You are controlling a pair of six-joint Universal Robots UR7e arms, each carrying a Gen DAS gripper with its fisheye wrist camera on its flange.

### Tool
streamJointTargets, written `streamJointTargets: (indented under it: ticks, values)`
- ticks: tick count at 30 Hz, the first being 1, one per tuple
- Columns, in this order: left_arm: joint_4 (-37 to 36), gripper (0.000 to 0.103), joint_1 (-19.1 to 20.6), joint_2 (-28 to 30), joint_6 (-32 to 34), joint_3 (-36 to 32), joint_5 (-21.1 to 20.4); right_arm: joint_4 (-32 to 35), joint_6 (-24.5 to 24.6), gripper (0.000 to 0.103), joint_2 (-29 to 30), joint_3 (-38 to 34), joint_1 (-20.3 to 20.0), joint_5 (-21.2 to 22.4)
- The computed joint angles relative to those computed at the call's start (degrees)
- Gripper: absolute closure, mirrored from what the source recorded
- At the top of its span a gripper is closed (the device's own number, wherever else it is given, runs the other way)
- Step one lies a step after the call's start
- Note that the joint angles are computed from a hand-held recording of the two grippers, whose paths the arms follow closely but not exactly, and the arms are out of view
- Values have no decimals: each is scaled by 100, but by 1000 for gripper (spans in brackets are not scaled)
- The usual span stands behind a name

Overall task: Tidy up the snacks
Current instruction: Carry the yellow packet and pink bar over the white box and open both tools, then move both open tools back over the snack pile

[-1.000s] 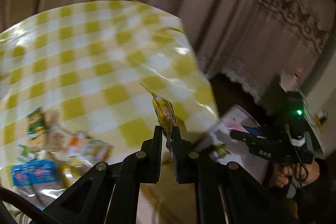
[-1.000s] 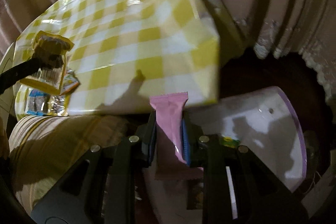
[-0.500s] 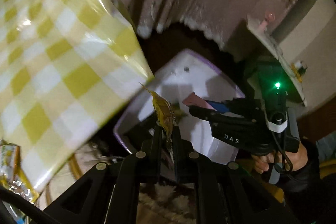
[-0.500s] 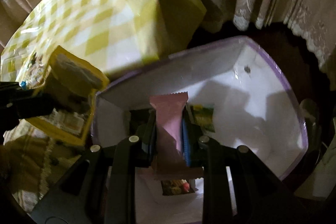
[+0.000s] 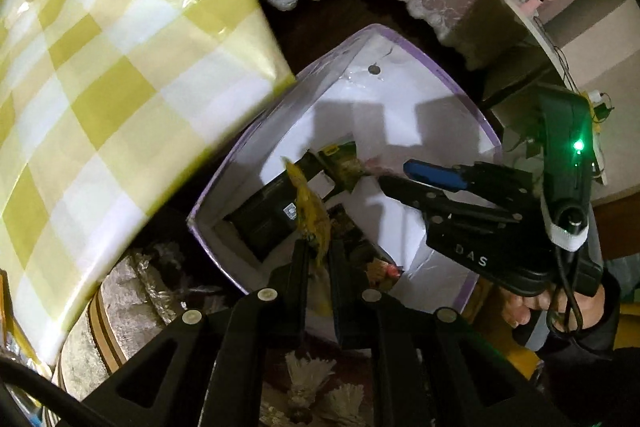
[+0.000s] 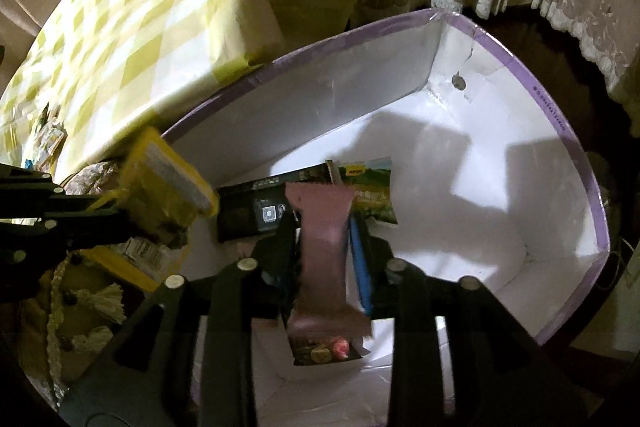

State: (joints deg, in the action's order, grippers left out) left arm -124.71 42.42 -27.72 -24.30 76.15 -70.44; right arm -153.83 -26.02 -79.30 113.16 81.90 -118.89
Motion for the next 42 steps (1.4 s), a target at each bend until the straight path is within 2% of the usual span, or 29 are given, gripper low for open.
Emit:
streamJointTargets:
  ticks: [3,5,8,15,24,35,42]
  values:
    - [-30,86,4,-3,-47,0,12,-27,-41,51,-6,11,19,35]
    - [-61,74,0,-26,-83,25,49,-17,-44,51,9,-9,38,33]
    - [-257,64,-27,-90,-76,132,136,0,-36,50,10,-11,81,24]
    - [-922,62,-85,-352,-98,533,294,56,-28,50,44,-8,271,-7]
    - [-1870,53,-182,-968,-229,1360,1067,18,-168,50,249,-60,666,-108]
    - [-2760,50,-158,-2245,-1007,2868,1889,253,-80,49,647,-183,1226,-16]
    - [-2830,48,-108,-3131,-1596,3725,2548,351,-105,45,1049,-358,1599,39]
